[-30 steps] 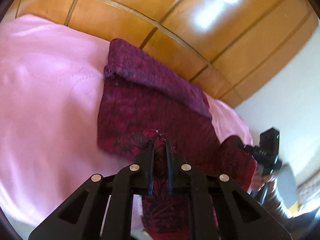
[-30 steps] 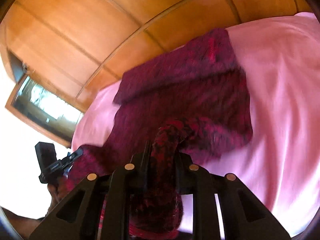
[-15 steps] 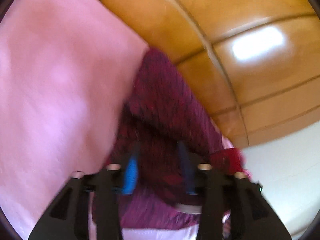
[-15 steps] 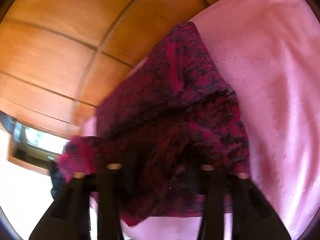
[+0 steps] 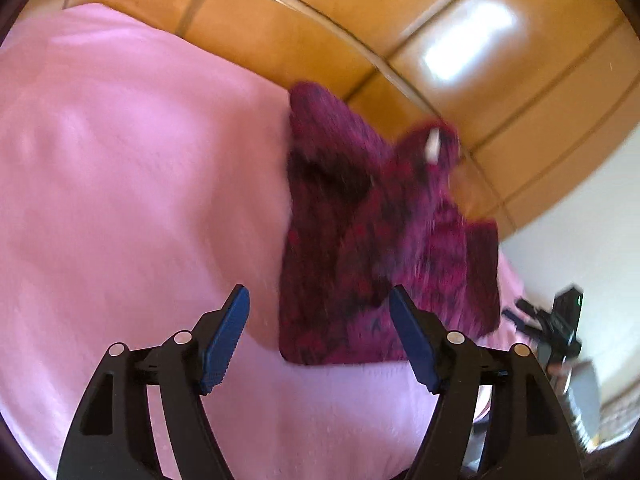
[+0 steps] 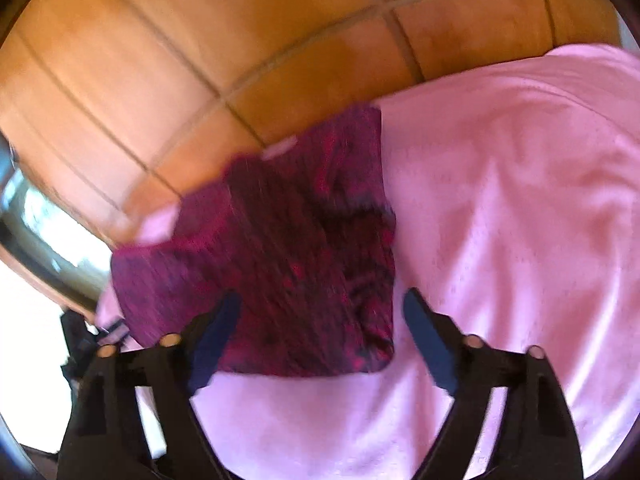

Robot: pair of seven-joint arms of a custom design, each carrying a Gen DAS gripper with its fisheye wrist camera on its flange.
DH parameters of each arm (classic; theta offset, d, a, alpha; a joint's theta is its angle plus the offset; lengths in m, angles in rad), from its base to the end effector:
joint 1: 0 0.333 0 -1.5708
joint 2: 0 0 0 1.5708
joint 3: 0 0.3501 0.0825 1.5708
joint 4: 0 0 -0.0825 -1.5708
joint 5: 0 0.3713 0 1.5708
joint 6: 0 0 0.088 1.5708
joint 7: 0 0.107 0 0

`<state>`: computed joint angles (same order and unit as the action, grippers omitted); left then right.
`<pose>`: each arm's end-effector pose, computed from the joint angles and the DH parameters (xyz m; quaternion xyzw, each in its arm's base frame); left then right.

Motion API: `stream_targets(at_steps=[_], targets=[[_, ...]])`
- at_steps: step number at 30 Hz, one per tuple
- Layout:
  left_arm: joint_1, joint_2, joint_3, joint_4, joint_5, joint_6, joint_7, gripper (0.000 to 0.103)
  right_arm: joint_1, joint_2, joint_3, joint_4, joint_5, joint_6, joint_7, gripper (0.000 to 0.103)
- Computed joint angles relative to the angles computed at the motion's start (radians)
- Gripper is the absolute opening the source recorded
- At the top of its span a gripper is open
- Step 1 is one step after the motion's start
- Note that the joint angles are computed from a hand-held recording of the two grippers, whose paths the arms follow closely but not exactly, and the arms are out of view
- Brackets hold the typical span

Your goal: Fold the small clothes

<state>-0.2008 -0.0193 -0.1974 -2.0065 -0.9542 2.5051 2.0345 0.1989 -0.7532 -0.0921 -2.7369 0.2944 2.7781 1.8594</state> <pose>0.5338 -0.2191 0.5575 0.5672 -0.7065 0.4161 0.0775 0.3323 0.0169 0.5555 -0.5004 0.7680 -0.0969 0.3878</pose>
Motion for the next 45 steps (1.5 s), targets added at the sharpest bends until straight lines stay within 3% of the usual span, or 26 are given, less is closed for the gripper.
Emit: stream_targets(at_steps=[2,4,5,6,8,10,15,22,28,30,31,32,33,34,35,36,42,45], targets=[[-0.007,0.024,-0.008,0.010,-0.022,0.003,0.014,0.071,-0.017,0.053,0.035,0.010,-0.034,-0.010,0.001,0.065],[-0.010,0.035,-0.016,0.011,-0.043,0.009,0.014,0.071,-0.010,0.104,0.046,0.021,-0.052,-0.010,-0.009,0.051],[-0.010,0.048,-0.018,0.025,-0.054,0.001,0.019,0.062,-0.026,0.129,0.069,0.029,-0.073,-0.013,0.001,0.050],[-0.007,0.058,-0.020,0.037,-0.059,-0.014,0.021,0.037,-0.056,0.143,0.103,0.032,-0.112,-0.013,0.016,0.043],[-0.005,0.069,-0.023,0.055,0.004,-0.040,-0.026,0.018,-0.078,0.152,0.116,0.034,-0.148,-0.019,0.033,0.025],[0.000,0.059,-0.026,0.050,-0.001,-0.043,-0.032,0.013,-0.058,0.116,0.089,0.025,-0.134,-0.033,0.038,0.014],[0.006,-0.023,-0.009,-0.012,-0.066,-0.080,0.025,0.011,-0.020,-0.007,0.084,-0.011,-0.112,-0.081,0.054,0.012],[-0.013,-0.172,0.044,-0.145,-0.112,-0.150,0.044,0.011,0.029,-0.147,0.078,-0.066,-0.052,-0.108,0.114,0.011],[-0.033,-0.298,0.073,-0.270,-0.063,-0.218,-0.023,0.011,0.034,-0.252,0.073,-0.096,-0.043,-0.242,0.133,0.012],[-0.036,-0.306,0.049,-0.268,0.025,-0.191,-0.071,0.017,0.024,-0.214,0.076,-0.088,-0.051,-0.251,0.130,0.014],[-0.034,-0.305,0.031,-0.257,0.096,-0.165,-0.104,0.017,0.015,-0.192,0.088,-0.077,-0.059,-0.250,0.137,0.022],[-0.039,-0.302,0.025,-0.244,0.141,-0.142,-0.114,0.026,0.003,-0.174,0.103,-0.066,-0.072,-0.248,0.144,0.026],[-0.046,-0.309,0.025,-0.242,0.170,-0.121,-0.122,0.031,-0.019,-0.149,0.127,-0.047,-0.096,-0.238,0.155,0.047],[-0.051,-0.313,0.025,-0.241,0.199,-0.080,-0.117,0.044,-0.037,-0.127,0.151,-0.029,-0.124,-0.217,0.164,0.065],[-0.060,-0.320,0.027,-0.238,0.218,-0.053,-0.116,0.054,-0.058,-0.107,0.181,-0.010,-0.159,-0.189,0.174,0.067],[-0.068,-0.315,0.026,-0.225,0.242,-0.013,-0.110,0.057,-0.066,-0.122,0.193,-0.009,-0.192,-0.187,0.170,0.067],[-0.099,-0.235,0.015,-0.146,0.392,0.071,-0.121,0.057,-0.146,-0.022,0.311,0.071,-0.411,-0.098,0.194,0.068],[-0.111,-0.183,0.019,-0.111,0.415,0.067,-0.123,0.057,-0.192,0.058,0.361,0.110,-0.504,-0.075,0.232,0.062]])
